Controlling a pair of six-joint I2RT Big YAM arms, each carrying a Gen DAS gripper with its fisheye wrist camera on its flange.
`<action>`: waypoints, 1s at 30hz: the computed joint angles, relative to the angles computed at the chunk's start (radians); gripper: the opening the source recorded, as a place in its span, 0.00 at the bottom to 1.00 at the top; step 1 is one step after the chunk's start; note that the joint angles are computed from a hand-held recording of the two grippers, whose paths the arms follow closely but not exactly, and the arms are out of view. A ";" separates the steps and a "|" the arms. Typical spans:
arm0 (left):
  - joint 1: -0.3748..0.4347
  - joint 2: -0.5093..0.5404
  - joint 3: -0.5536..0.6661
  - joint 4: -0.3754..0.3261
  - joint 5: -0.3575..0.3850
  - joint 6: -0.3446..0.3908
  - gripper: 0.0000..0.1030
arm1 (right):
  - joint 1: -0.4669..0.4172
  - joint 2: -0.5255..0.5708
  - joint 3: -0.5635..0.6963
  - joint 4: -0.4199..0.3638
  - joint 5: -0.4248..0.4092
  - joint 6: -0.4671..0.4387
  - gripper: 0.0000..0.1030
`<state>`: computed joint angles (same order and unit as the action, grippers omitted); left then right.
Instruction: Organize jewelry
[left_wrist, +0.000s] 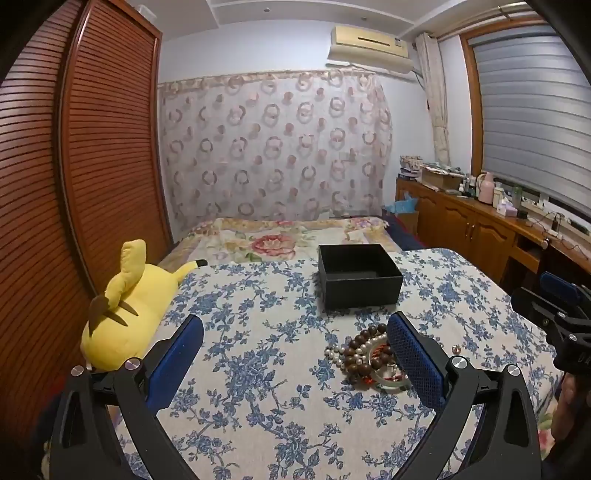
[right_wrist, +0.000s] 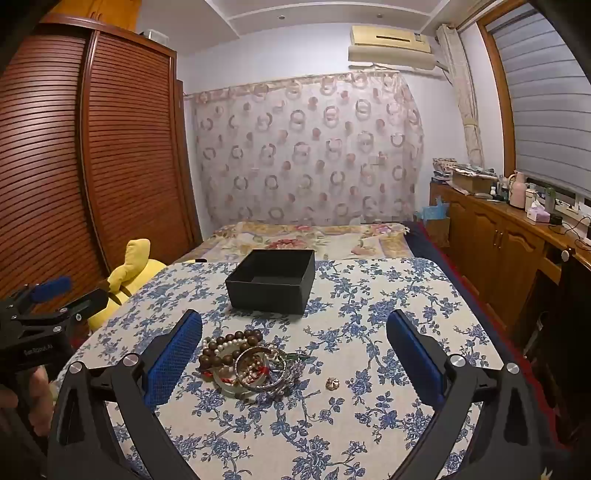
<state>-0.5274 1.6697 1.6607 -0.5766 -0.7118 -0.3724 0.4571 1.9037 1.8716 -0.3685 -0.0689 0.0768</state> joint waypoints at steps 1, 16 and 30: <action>0.002 0.003 0.008 -0.018 0.010 -0.010 0.94 | 0.000 0.000 0.002 -0.004 0.000 -0.003 0.98; 0.007 -0.007 -0.008 -0.008 0.012 -0.001 0.94 | 0.000 -0.002 -0.001 -0.003 -0.003 0.002 0.98; 0.006 0.000 -0.003 -0.010 0.011 -0.004 0.94 | 0.002 0.000 -0.001 -0.002 0.000 0.002 0.98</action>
<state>-0.5216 1.6698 1.6581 -0.5868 -0.7009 -0.3760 0.4590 1.9035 1.8703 -0.3703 -0.0686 0.0790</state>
